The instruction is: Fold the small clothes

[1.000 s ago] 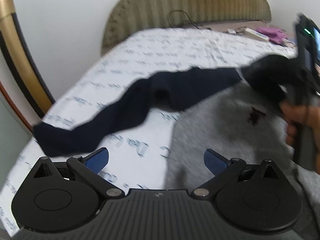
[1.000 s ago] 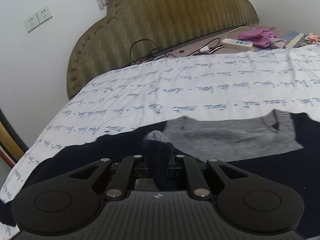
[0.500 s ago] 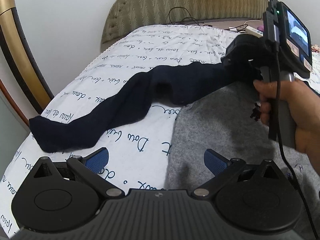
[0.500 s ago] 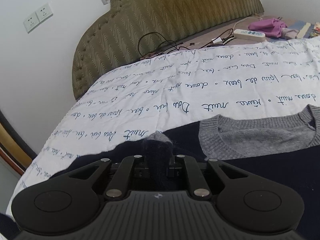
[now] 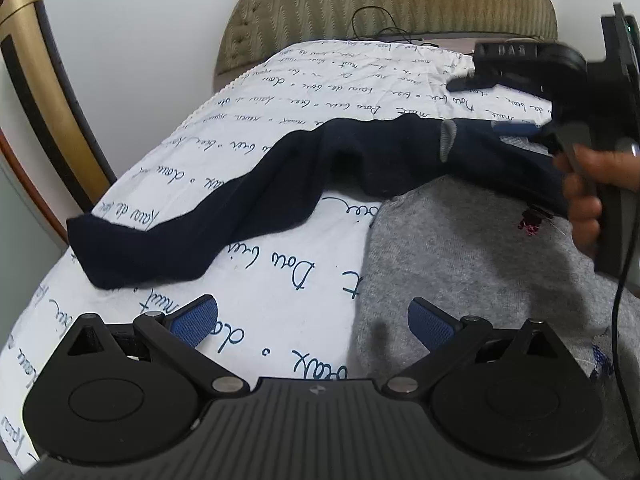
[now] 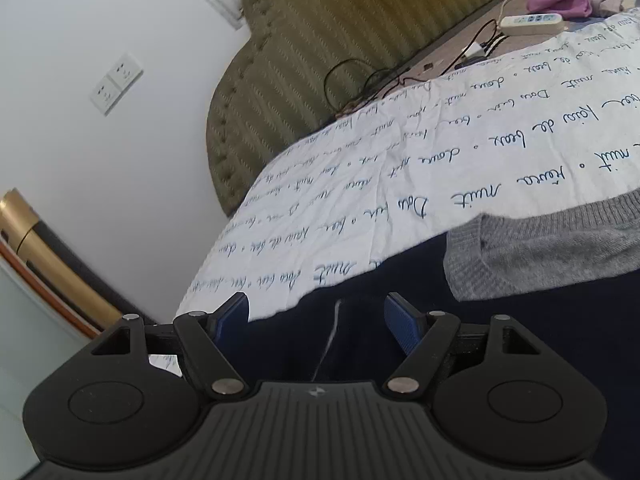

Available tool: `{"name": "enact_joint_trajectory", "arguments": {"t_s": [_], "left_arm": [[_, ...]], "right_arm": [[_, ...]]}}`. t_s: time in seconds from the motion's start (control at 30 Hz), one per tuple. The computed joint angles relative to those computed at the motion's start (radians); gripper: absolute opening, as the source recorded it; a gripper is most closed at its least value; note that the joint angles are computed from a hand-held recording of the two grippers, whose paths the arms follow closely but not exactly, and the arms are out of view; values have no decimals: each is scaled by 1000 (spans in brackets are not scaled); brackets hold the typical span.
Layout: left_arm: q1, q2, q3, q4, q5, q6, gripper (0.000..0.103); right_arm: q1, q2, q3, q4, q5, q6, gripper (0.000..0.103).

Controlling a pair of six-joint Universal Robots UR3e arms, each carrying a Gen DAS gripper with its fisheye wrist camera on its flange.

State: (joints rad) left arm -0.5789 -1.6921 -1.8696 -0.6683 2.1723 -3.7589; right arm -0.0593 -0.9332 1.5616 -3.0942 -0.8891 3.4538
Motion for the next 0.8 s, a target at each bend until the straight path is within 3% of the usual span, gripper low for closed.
{"name": "enact_joint_trajectory", "arguments": {"t_s": [0.1, 0.27, 0.4, 0.47, 0.57, 0.7, 0.8], "left_arm": [[-6, 9, -23, 30, -9, 0, 102], [-18, 38, -75, 53, 38, -23, 100], [59, 135, -180, 69, 18, -86, 98], [127, 208, -243, 77, -19, -114, 98], [253, 317, -321, 79, -104, -132, 98], [409, 389, -377, 113, -199, -58, 99], [494, 348, -347, 102, -260, 66, 98]], "right_arm": [[19, 21, -60, 180, 5, -68, 75], [30, -64, 39, 95, -37, -95, 75], [87, -138, 44, 223, -179, -312, 78], [82, -194, 141, 162, -183, -343, 78], [38, -282, 302, 61, -91, -373, 78], [34, -359, 403, 48, -67, -448, 78], [21, -394, 449, 55, -32, -461, 78]]}}
